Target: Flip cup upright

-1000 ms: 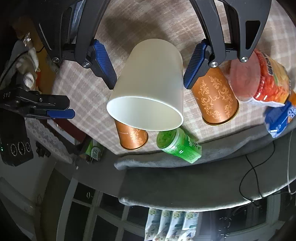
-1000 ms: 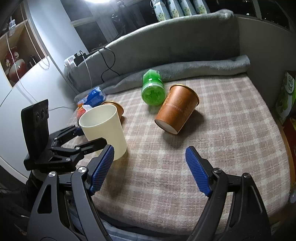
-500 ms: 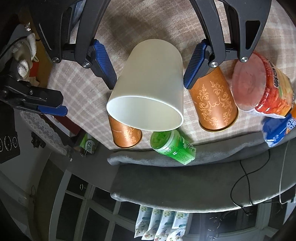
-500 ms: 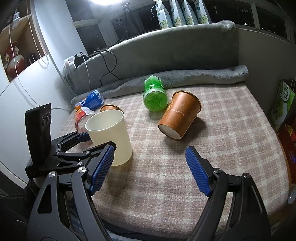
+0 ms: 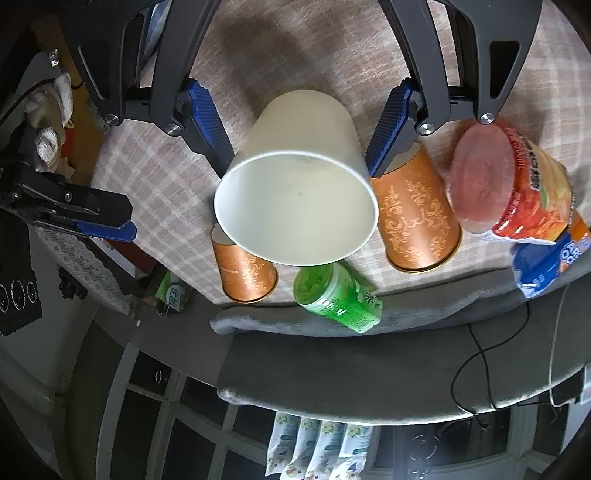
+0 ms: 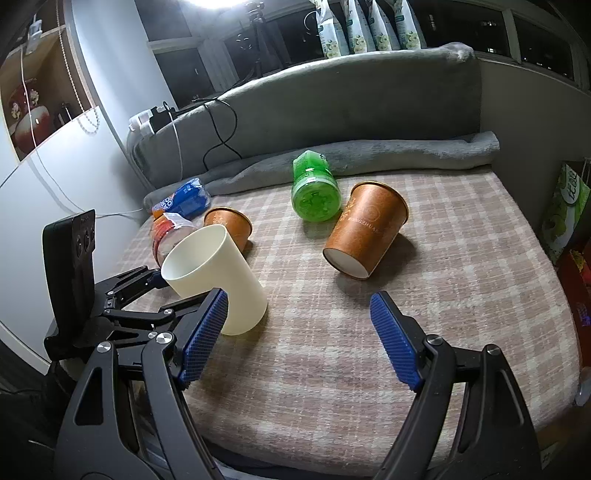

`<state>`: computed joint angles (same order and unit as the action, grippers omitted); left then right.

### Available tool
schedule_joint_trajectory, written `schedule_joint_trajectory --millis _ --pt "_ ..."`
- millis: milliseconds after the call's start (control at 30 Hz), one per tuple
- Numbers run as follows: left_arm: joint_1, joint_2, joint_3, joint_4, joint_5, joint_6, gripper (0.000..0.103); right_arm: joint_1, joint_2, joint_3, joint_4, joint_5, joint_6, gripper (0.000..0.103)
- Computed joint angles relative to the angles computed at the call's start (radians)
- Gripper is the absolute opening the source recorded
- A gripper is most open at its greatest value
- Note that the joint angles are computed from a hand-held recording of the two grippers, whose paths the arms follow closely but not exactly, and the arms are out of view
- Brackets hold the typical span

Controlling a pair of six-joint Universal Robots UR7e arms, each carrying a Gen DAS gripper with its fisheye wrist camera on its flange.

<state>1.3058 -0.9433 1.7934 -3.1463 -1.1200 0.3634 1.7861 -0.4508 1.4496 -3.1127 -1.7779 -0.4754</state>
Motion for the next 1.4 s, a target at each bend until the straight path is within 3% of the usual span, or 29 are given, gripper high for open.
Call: schedule_joint_trajectory --millis 600,800,933,1200,1267,1400 --pt "-0.018 -0.038 0.049 0.003 0.057 -0.004 0.077 0.017 0.015 0.015 -0.046 -0.004 -0.031 0.082" --pt "-0.030 -0.085 0.116 -0.033 0.077 -0.014 0.077 0.030 0.023 0.026 -0.113 -0.030 -0.053 0.082" --pt "-0.055 -0.112 0.183 -0.183 0.150 0.010 0.077 0.045 0.034 0.033 -0.200 -0.061 -0.072 0.082" --pt "-0.145 -0.065 0.256 -0.736 0.363 0.209 0.081 0.075 0.067 0.024 -0.362 -0.133 -0.109 0.084" --pt "-0.155 -0.060 0.257 -0.804 0.379 0.238 0.081 0.082 0.076 0.019 -0.402 -0.143 -0.118 0.093" --pt "-0.170 -0.058 0.257 -0.900 0.400 0.269 0.084 0.094 0.091 0.010 -0.474 -0.156 -0.142 0.093"
